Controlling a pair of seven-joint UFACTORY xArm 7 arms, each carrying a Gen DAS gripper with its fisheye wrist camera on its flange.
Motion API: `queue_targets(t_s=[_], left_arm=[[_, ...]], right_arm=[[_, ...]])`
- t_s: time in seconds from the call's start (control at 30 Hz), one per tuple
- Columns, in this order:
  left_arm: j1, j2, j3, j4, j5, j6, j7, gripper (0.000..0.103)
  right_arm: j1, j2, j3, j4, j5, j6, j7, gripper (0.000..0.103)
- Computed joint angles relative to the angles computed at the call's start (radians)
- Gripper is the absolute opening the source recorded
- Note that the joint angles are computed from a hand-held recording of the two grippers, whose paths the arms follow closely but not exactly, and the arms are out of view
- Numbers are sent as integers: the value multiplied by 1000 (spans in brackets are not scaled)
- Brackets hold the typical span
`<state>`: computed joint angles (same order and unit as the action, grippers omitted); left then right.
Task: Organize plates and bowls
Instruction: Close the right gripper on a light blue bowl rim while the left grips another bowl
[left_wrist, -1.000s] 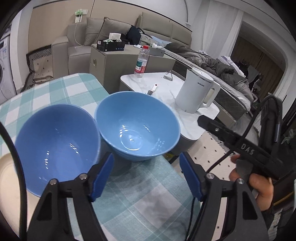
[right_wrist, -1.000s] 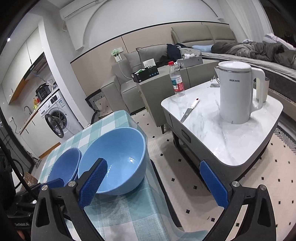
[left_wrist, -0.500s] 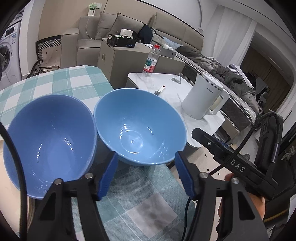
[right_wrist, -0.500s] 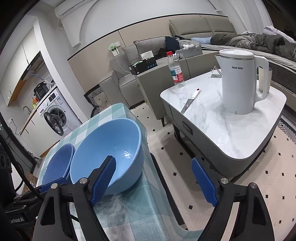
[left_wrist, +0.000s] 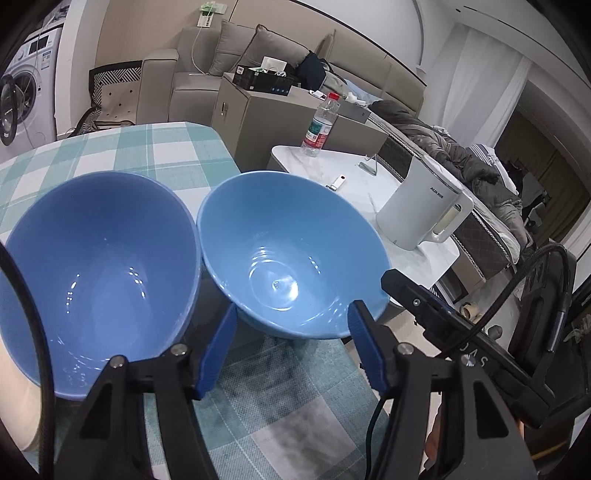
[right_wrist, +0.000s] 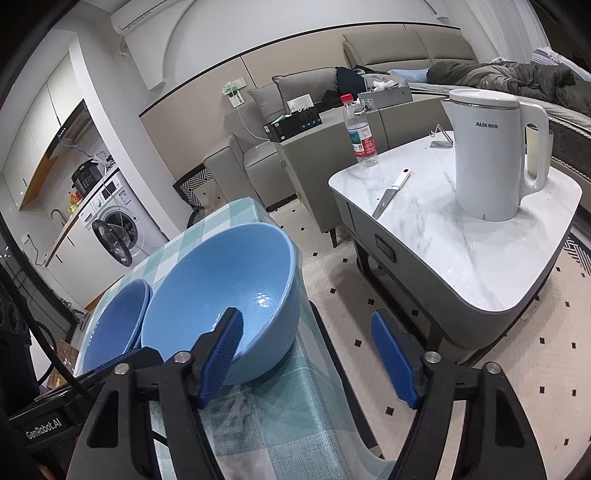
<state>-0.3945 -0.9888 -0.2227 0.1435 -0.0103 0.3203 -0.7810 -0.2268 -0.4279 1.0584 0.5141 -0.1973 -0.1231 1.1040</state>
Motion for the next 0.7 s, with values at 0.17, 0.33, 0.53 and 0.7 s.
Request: queue_targets(t_s=[0.17, 0.33, 0.53, 0.7], left_arm=[[29, 14, -45, 7, 23, 0, -34, 62], [41, 32, -70, 12, 54, -3, -56, 62], [40, 28, -70, 4, 74, -8, -68, 62], [52, 38, -76, 9, 83, -16, -86, 62]], right_arm=[[-66, 7, 69, 5, 12, -29, 23, 68], [-126, 13, 131, 6, 43, -70, 30, 64], [-154, 9, 164, 18, 53, -62, 25, 64], [-162, 13, 174, 18, 50, -73, 28, 62]])
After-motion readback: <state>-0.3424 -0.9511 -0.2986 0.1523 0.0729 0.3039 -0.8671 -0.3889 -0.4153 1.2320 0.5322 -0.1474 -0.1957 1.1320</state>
